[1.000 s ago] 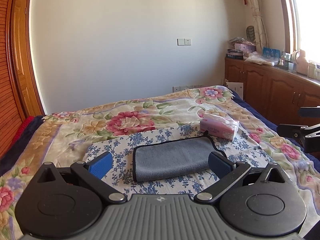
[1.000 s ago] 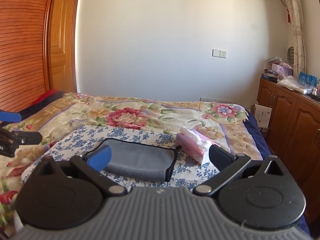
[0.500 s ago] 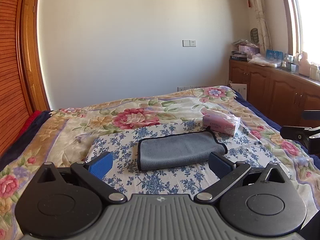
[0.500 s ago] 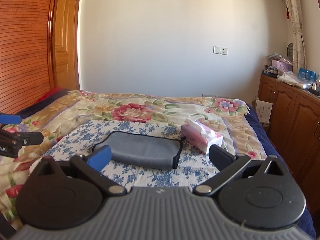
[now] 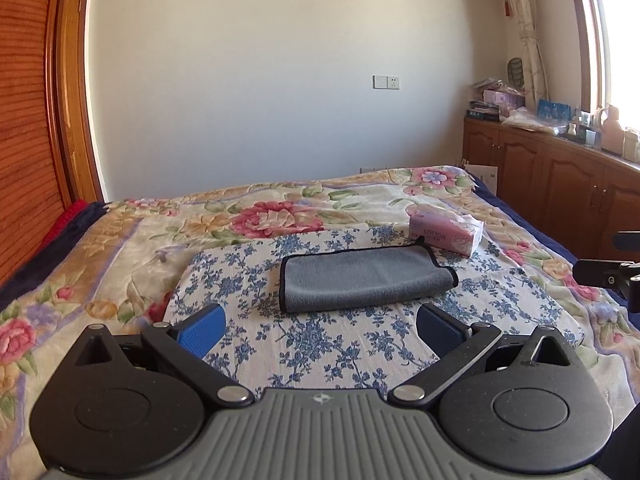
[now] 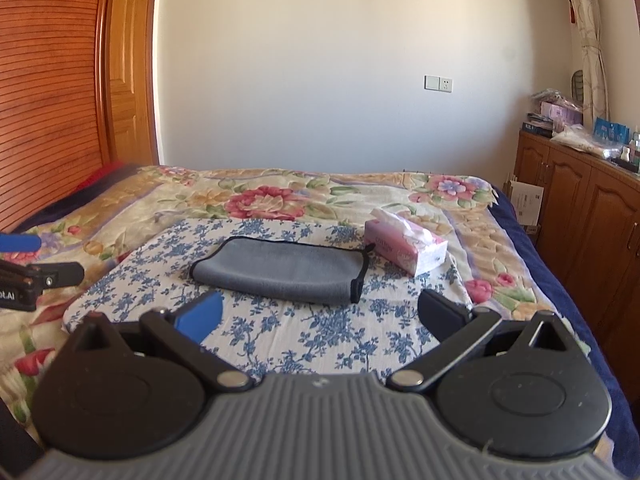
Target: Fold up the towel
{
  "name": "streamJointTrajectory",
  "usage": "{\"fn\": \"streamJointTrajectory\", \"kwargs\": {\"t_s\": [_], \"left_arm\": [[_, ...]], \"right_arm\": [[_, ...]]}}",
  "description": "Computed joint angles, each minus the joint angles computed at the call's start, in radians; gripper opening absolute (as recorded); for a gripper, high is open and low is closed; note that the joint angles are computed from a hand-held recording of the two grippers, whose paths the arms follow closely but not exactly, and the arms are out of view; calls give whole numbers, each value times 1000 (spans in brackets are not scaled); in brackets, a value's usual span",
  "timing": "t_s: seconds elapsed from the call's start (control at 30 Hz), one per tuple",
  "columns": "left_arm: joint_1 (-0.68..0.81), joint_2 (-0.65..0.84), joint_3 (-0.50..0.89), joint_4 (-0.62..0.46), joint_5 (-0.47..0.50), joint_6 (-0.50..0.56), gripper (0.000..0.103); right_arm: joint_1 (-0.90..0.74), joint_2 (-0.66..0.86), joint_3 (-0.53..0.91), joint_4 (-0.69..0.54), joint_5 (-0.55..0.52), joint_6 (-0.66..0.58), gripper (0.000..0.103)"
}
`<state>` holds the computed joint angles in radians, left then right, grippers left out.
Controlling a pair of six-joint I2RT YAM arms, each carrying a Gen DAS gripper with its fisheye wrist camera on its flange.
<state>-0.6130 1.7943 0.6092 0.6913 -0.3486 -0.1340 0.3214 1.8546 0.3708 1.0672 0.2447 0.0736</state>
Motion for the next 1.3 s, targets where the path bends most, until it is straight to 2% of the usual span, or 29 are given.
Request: {"fn": "streamJointTrajectory", "kwargs": {"t_s": [0.33,0.8,1.03,1.3], "left_arm": [[-9,52,-64,89,-14,-35,103],[-6,106,-100,169,-24,-60,103],[-18,151,-106,248,-49,-50,103],[-35,162,-138,347,-80,-17,103]], "right_arm": [[34,60,-5,54,21,31,103],[40,177,-17,174,52,7,103],[61,235,-34,295,88,-31,103],[59,260,-49,374,97,-23,103]]}}
